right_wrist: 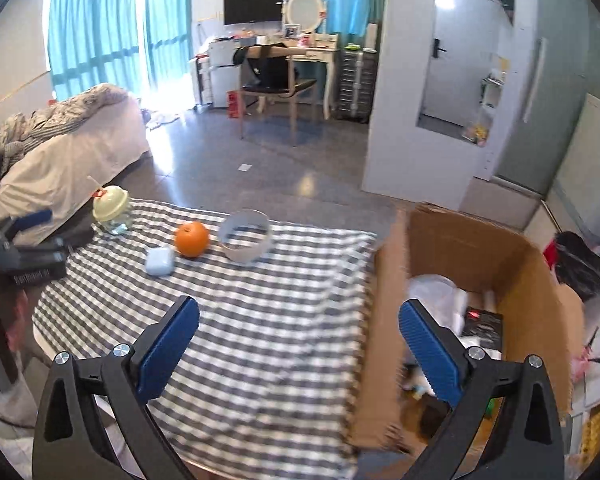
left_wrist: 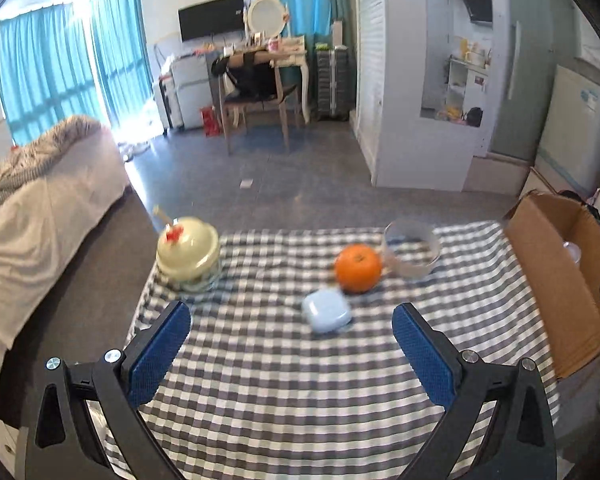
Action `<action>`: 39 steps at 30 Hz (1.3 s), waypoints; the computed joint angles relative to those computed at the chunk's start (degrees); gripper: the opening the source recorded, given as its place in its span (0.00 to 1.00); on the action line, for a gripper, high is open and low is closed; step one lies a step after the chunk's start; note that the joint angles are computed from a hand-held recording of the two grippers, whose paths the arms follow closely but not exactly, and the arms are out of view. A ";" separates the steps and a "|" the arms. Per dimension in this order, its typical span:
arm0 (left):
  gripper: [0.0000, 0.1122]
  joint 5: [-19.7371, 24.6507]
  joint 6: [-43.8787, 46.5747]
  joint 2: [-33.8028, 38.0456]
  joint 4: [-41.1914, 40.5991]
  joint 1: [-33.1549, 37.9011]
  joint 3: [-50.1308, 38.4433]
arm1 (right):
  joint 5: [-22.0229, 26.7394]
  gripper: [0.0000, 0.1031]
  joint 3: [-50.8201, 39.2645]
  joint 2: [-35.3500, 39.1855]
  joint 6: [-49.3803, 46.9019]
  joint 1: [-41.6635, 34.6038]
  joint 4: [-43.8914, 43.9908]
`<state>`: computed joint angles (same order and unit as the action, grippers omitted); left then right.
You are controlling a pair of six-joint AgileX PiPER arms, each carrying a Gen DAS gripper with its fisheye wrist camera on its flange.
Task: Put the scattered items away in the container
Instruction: 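Move both grippers back over the tablecloth, then grasp the white earbud case with the left gripper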
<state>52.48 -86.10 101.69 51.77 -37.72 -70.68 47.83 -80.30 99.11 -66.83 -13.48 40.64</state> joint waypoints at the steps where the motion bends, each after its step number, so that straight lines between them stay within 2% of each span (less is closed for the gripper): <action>1: 0.92 -1.21 -0.29 0.30 0.34 0.47 0.98 | -1.01 0.97 0.29 -0.03 0.37 1.19 -0.36; 4: 0.92 -5.84 0.74 3.00 0.70 3.01 1.42 | -2.33 0.97 -0.17 0.51 2.23 4.59 -2.38; 8: 0.92 -12.34 2.83 8.81 0.99 6.53 -2.17 | -5.41 0.97 -1.96 2.40 5.88 9.56 -6.44; 14: 0.92 -18.04 6.87 18.06 -1.62 10.25 -9.76 | -6.43 0.97 -9.19 8.84 12.77 15.57 -13.02; 19: 0.92 -19.17 10.37 22.69 -4.85 11.86 -13.08 | -5.58 0.97 -19.16 18.54 24.04 19.41 -21.26; 23: 0.92 -21.05 12.44 24.67 -7.27 13.22 -14.14 | -0.98 0.97 -29.18 27.31 30.04 21.61 -25.47; 27: 0.92 -19.92 16.02 26.90 -10.95 13.88 -16.74 | -2.48 0.97 -30.67 31.18 31.15 24.08 -29.73; 30: 0.92 -19.67 16.37 27.22 -10.71 13.79 -17.34 | -3.94 0.97 -31.74 33.57 33.63 25.55 -33.94; 31: 0.89 -19.98 17.53 27.13 -11.61 13.98 -17.34 | -4.28 0.97 -32.36 34.32 34.66 25.94 -35.19; 33: 0.76 -21.22 17.37 26.29 -11.26 14.11 -16.34 | -4.49 0.97 -34.26 35.97 36.10 26.47 -36.71; 34: 0.61 -21.48 16.09 25.63 -10.04 13.87 -15.51 | -4.15 0.97 -35.71 37.02 36.56 26.66 -37.13; 35: 0.51 -21.75 16.18 25.11 -10.13 13.81 -15.16 | -3.37 0.97 -37.20 37.96 36.79 26.79 -37.41; 39: 0.51 -21.17 19.20 23.55 -13.34 14.01 -14.06 | -0.46 0.97 -43.36 41.85 37.49 27.12 -37.68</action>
